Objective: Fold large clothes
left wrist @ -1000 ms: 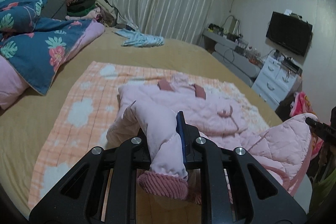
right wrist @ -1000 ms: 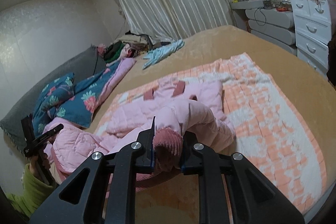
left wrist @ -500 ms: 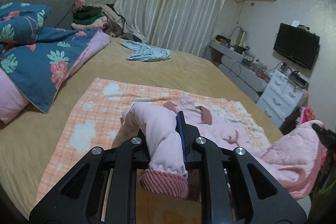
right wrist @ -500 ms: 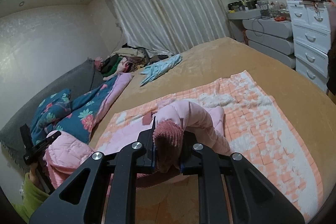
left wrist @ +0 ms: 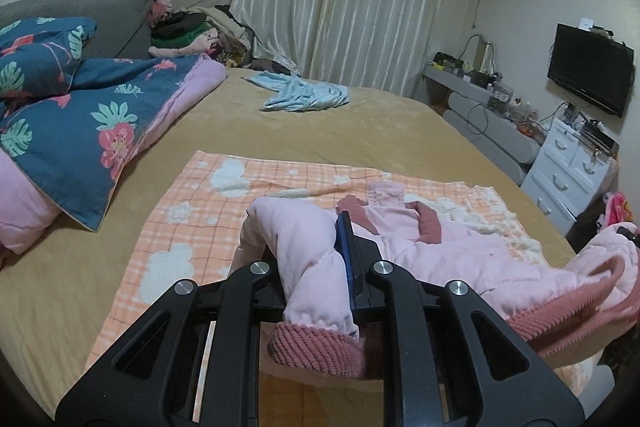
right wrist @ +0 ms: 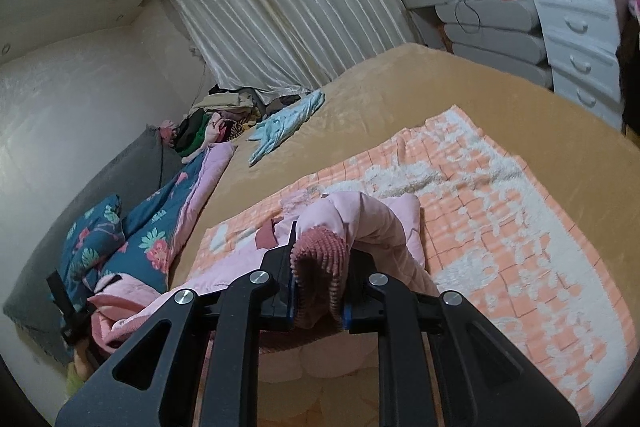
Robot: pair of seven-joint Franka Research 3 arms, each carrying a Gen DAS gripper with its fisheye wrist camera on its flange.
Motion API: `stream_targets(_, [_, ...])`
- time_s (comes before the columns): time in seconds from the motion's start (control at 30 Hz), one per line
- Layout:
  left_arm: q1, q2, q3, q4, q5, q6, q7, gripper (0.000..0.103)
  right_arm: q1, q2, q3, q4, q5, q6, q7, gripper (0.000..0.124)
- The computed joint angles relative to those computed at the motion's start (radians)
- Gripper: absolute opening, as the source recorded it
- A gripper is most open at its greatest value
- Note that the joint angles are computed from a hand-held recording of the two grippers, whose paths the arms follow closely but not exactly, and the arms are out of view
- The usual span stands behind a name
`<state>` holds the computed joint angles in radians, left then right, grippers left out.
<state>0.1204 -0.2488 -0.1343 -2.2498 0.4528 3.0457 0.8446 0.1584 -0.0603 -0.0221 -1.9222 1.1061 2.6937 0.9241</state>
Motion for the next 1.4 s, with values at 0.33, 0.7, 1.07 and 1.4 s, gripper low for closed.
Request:
stream_targets(0.33, [0.027, 0.104, -0.02, 0.097, 0.128, -0.045, -0.085, 0.01, -0.04, 0.115, 0.014, 0.111, -0.038, -0.055, 0.091, 0.017])
stream_targets(0.7, [-0.02, 0.199, 0.03, 0.171, 0.166, -0.071, -0.098, 0.01, -0.093, 0.224, 0.047, 0.227, -0.071, -0.126, 0.158, 0.023])
stream_targets(1.07, [-0.045, 0.259, 0.06, 0.211, 0.164, -0.08, -0.089, 0.01, -0.124, 0.287, 0.084, 0.287, -0.006, -0.134, 0.091, 0.053])
stream_targets(1.4, [-0.059, 0.308, 0.074, 0.246, 0.147, -0.085, -0.068, 0.011, -0.101, 0.333, 0.094, 0.28, -0.096, -0.06, 0.082, 0.066])
